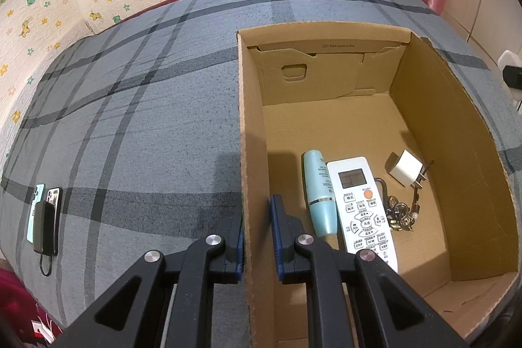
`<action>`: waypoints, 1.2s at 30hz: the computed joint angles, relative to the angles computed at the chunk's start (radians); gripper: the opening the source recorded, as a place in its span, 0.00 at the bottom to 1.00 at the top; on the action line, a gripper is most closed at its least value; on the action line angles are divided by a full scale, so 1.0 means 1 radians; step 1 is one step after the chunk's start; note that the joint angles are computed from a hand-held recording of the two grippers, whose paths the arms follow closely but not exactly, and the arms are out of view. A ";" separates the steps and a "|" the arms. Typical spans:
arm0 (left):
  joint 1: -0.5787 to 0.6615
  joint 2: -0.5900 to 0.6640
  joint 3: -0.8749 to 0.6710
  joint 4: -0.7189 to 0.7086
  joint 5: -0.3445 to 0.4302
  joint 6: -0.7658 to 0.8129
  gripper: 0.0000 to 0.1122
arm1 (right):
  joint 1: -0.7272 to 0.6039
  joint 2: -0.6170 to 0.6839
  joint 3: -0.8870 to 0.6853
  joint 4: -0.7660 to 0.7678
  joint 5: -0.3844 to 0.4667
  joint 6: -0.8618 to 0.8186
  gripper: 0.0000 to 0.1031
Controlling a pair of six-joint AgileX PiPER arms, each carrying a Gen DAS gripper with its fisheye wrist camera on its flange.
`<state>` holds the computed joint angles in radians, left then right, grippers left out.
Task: Organize rigid objects
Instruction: 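Carry the white charger with the right gripper over the box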
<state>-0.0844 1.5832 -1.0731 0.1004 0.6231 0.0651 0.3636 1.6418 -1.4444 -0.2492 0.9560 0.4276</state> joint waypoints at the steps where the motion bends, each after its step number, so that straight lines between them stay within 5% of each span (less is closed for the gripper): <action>1: -0.001 -0.001 0.001 0.001 -0.001 -0.001 0.12 | 0.010 0.003 -0.010 -0.002 0.006 0.001 0.68; 36: 0.001 -0.007 -0.001 -0.019 0.006 0.015 0.12 | 0.231 0.262 -0.211 0.045 0.032 0.045 0.68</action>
